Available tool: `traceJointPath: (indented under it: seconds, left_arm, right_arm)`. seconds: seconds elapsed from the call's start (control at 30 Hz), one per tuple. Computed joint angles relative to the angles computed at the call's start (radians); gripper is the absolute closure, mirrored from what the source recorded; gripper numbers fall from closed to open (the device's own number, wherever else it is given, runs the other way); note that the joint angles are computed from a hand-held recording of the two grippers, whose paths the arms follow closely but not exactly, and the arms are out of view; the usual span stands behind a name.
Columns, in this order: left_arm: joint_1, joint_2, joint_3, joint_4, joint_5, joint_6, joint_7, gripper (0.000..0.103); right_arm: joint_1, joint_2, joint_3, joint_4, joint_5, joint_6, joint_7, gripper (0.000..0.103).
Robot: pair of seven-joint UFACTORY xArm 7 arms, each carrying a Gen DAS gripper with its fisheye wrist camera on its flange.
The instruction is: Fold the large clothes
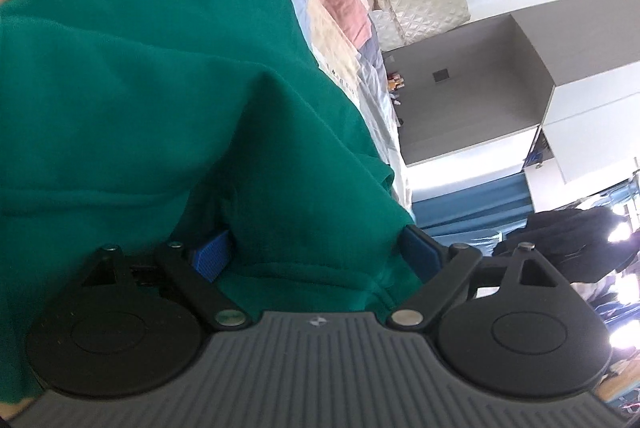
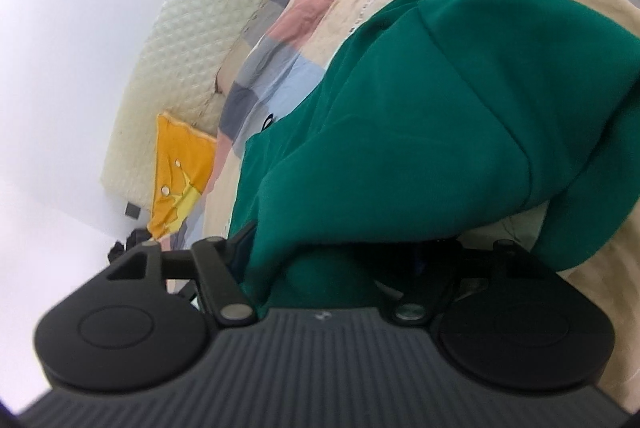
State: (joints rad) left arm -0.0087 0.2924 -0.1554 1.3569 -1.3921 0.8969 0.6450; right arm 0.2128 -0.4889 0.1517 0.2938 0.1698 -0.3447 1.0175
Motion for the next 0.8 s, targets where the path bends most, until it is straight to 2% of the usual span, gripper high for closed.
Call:
traceJointPath:
  seconds: [0.03,0.1,0.13,0.17,0.2,0.27,0.33,0.4,0.53,0.63,0.73,0.8]
  left_arm:
    - [-0.004,0.010,0.000,0.006,0.007,-0.003,-0.013,0.012]
    - [-0.007,0.040,-0.001,0.033,0.037,-0.002,-0.060,0.013]
    - [-0.005,0.044,-0.005,0.035,0.031,-0.009,-0.064,0.015]
    - [-0.001,0.037,-0.010,0.028,0.021,-0.013,-0.056,0.017]
    - [0.000,0.037,-0.013,0.029,0.020,-0.014,-0.049,0.022]
    - [-0.007,0.021,-0.012,0.014,0.037,-0.032,-0.051,0.045]
    - [-0.012,0.014,-0.009,0.009,0.073,-0.035,-0.073,0.078]
    - [-0.008,-0.018,-0.012,-0.017,0.054,-0.048,-0.014,0.087]
    - [-0.010,-0.122,0.004,-0.080,-0.021,-0.064,0.091,0.090]
    - [-0.020,-0.252,0.043,-0.169,-0.063,-0.055,0.140,0.090]
    - [-0.043,-0.390,0.089,-0.263,-0.061,-0.068,0.136,0.090]
    - [-0.057,-0.471,0.114,-0.294,0.021,-0.079,0.092,0.090]
  right_arm:
    - [0.038,0.014,-0.051,0.001,-0.050,-0.017,0.024,0.041]
    - [0.175,0.036,-0.206,-0.005,-0.107,-0.066,0.042,0.049]
    - [0.207,0.044,-0.250,-0.007,-0.144,-0.090,0.066,0.052]
    - [0.205,0.045,-0.252,-0.007,-0.158,-0.093,0.072,0.056]
    - [0.182,0.042,-0.228,-0.005,-0.160,-0.091,0.068,0.058]
    - [0.157,0.042,-0.203,-0.005,-0.164,-0.103,0.064,0.063]
    - [0.142,0.049,-0.191,-0.004,-0.170,-0.123,0.066,0.065]
    - [0.118,0.052,-0.163,-0.001,-0.159,-0.124,0.066,0.066]
    - [0.042,0.051,-0.073,0.017,-0.111,-0.107,0.016,0.070]
    - [0.007,0.039,-0.036,0.037,-0.113,-0.080,-0.062,0.072]
    - [0.019,0.005,-0.036,0.042,-0.128,-0.073,-0.112,0.072]
    - [-0.027,-0.060,0.036,0.053,-0.087,0.006,-0.146,0.073]
